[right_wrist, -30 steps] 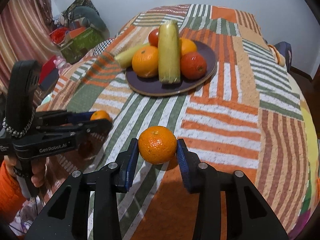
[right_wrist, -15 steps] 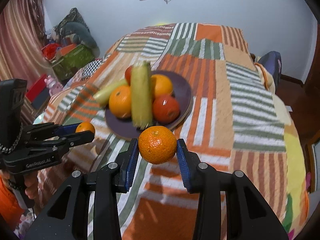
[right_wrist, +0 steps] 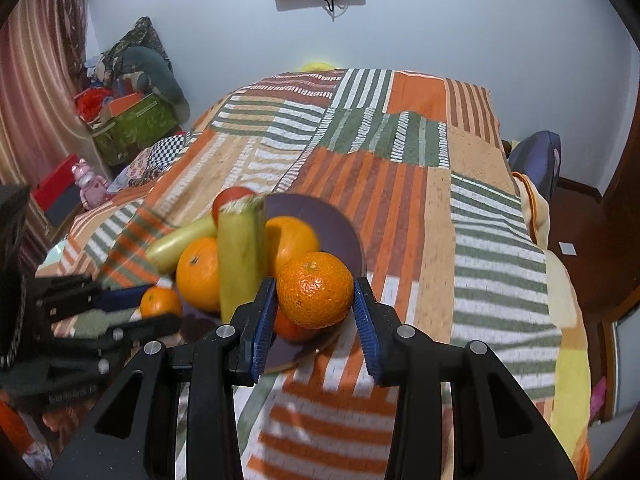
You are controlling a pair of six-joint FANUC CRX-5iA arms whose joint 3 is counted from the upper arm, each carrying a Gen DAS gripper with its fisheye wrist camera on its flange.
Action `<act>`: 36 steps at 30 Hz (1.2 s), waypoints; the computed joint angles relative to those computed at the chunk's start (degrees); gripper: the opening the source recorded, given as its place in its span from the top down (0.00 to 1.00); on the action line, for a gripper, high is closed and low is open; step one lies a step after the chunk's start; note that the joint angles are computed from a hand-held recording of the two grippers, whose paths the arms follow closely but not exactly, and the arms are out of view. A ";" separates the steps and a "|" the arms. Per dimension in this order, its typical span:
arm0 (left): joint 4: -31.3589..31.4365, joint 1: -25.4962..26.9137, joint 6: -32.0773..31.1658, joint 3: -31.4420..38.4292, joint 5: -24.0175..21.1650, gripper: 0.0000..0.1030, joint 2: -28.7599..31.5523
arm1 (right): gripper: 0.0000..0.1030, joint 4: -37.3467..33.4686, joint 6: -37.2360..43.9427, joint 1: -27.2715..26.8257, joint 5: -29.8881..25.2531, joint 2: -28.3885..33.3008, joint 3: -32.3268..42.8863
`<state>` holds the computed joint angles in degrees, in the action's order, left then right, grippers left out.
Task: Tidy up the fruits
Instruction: 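Carry both mandarins over the purple plate with both grippers, then lower the mandarins onto the plate and open both grippers, then withdraw both open grippers from the plate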
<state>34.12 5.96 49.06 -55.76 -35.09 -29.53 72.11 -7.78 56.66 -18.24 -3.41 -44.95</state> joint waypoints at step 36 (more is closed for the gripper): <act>-1.41 5.63 2.71 -0.54 -5.23 0.59 -5.01 | 0.63 -16.05 15.74 3.76 -4.18 1.54 4.19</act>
<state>32.71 11.58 51.77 -56.30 -40.32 -34.54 56.06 7.96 60.42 -22.42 -1.88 -40.76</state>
